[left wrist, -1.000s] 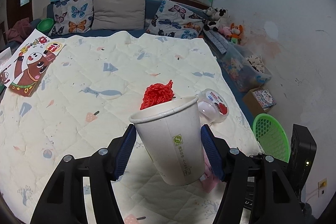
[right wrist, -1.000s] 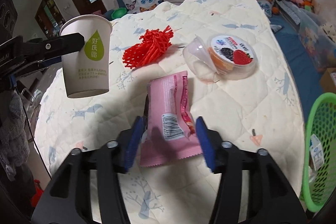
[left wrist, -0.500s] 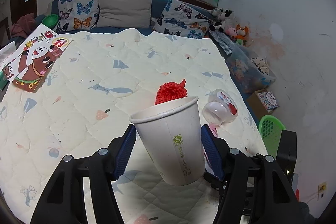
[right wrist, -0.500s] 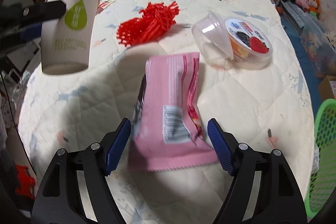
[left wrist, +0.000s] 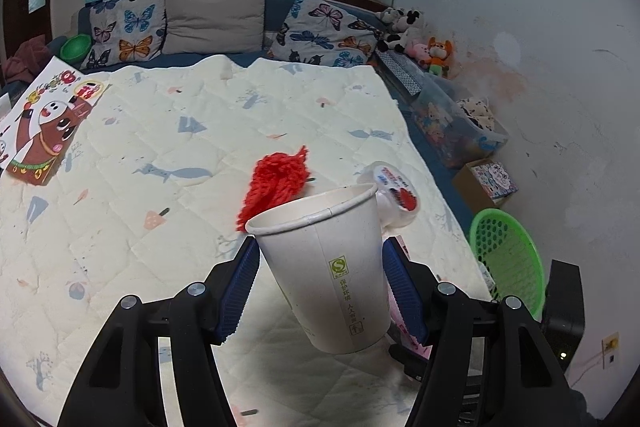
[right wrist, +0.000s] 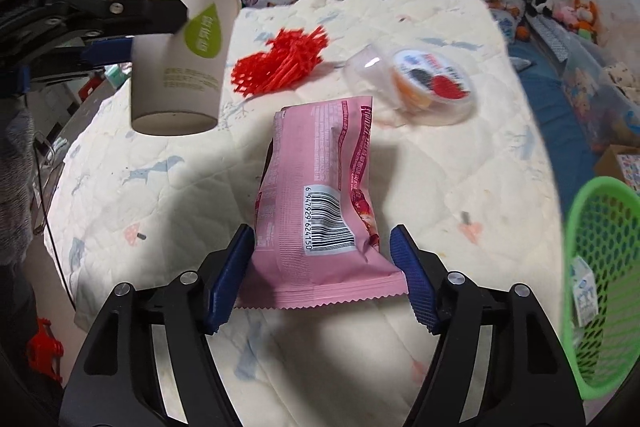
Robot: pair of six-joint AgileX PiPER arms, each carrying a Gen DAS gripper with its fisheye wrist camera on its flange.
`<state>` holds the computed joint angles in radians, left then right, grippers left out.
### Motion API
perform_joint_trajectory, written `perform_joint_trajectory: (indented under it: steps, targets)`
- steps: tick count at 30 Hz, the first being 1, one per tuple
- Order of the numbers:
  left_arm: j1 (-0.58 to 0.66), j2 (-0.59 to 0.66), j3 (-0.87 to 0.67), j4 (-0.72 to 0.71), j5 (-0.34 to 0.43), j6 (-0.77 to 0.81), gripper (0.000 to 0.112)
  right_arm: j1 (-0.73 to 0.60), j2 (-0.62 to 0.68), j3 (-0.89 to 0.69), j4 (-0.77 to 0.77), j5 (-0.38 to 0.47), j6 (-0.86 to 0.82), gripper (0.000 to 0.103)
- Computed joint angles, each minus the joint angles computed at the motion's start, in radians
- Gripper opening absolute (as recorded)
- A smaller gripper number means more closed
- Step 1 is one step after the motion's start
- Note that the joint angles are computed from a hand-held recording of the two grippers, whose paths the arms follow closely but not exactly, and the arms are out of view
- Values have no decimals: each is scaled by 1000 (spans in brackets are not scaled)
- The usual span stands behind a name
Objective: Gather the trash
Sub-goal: 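Carry both items over the green basket and open the right tool to drop the wrapper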
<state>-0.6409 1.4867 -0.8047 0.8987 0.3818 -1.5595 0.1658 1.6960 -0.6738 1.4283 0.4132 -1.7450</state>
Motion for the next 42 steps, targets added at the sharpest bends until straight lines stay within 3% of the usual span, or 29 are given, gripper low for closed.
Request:
perform_joint_trajectory:
  steps: [9,19,34,42]
  targets:
    - [-122,120,-179,-42,43,55,61,-307,-123,63,-81,125,-45,70]
    - [-218,321,-471,-204,96,255,62,-675,-63,-42,-190,248,-53,70]
    - [-304,623,-969,-421,260,566,62,-890,179,-271,-248,240,46,76]
    - [-313,772,-1197,-518,329,684,62,-940,164,-250,-247,268,4,76]
